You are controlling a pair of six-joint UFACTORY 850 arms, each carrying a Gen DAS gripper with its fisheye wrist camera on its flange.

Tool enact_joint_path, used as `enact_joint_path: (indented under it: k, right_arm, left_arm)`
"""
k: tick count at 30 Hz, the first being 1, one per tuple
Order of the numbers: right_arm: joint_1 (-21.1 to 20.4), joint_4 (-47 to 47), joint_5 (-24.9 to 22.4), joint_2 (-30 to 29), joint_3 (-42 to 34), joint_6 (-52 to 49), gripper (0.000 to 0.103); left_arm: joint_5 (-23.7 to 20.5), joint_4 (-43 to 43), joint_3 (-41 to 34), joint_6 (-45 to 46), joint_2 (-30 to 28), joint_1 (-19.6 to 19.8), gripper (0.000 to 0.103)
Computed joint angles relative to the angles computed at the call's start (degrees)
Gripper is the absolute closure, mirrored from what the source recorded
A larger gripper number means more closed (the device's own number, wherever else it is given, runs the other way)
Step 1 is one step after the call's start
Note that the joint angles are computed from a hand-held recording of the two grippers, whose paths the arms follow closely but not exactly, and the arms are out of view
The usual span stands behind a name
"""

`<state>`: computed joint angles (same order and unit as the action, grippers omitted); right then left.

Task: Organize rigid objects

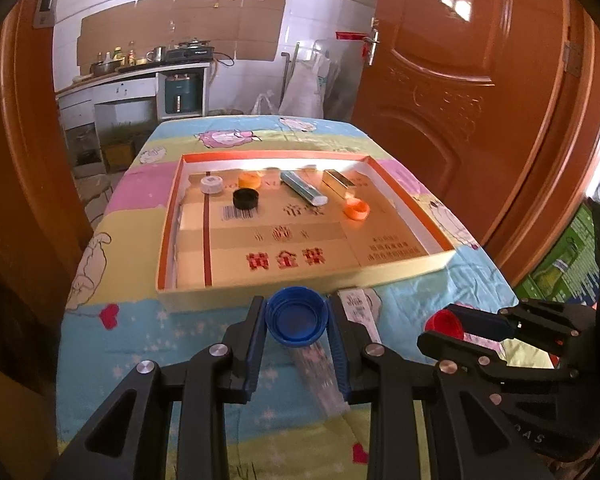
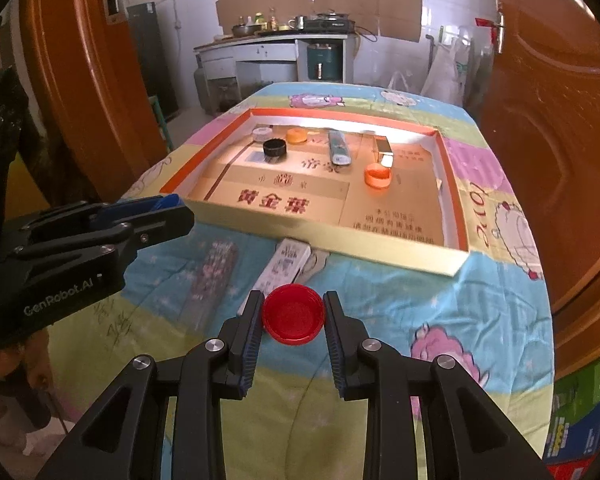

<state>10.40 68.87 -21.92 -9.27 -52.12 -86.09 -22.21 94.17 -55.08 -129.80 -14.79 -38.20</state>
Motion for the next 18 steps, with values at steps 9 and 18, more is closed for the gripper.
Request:
enact_joint_path:
  k: [9, 18]
  right_arm:
    - [0.13, -0.03, -1.08, -4.34, -5.82, 0.37, 0.073]
    - [0.48, -1.12, -2.23, -8.81, -11.66, 2.09, 0.073]
  left_arm:
    - [-0.39, -3.81, -3.56, 4.5, -2.4, 2.42, 0.073]
    - [-0.31, -6.11, -6.65, 7.32, -4.59, 5.26, 0.073]
